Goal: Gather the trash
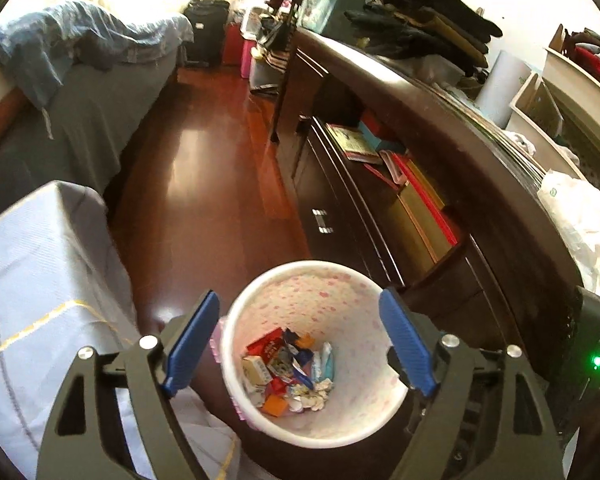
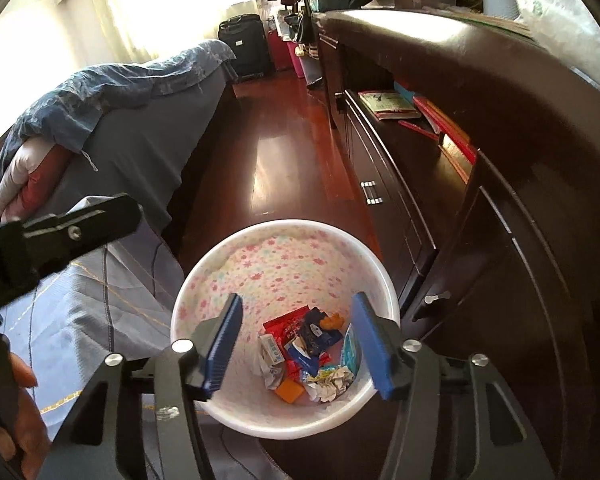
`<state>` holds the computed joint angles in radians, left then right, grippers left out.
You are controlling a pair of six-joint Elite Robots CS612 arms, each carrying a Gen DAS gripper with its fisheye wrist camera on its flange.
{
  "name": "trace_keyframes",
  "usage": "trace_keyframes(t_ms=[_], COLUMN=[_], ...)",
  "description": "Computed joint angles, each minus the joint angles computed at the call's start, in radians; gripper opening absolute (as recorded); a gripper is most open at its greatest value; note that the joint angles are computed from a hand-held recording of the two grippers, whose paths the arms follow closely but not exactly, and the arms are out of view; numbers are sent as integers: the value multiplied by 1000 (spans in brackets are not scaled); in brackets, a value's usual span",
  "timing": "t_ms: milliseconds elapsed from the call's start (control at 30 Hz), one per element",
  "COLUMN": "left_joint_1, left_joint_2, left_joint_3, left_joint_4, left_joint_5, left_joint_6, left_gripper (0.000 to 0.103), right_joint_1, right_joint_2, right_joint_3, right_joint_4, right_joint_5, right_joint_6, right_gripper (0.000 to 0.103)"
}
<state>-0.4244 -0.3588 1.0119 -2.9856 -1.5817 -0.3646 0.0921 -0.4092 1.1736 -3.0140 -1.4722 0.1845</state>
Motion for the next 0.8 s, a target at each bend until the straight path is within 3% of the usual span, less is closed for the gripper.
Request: trace_keyframes(t_ms=[133, 267, 367, 667, 800], left_joint_1=[0, -6, -9, -27, -37], left_joint_2=[-48, -120, -177, -363, -437], left_joint_3=[77, 199, 298, 608, 733], left_joint_4=[-58, -135, -201, -343, -382], left_joint_5=[38, 132, 194, 422, 533], left_joint_6=[-14, -18, -44, -160, -228], left_gripper=[88, 94, 99, 100, 100], right_joint_1=[6, 21, 36, 106, 132], right_joint_2=[-28, -65, -95, -187, -226], right_joint_3=[40, 96, 140, 264, 325], right_joint_4=[-16, -63, -108, -191, -261], right_joint_5=[-7, -36, -41, -42, 9], right_joint_6=[3, -7, -20, -124, -177], right_gripper=[69, 90, 100, 99, 99])
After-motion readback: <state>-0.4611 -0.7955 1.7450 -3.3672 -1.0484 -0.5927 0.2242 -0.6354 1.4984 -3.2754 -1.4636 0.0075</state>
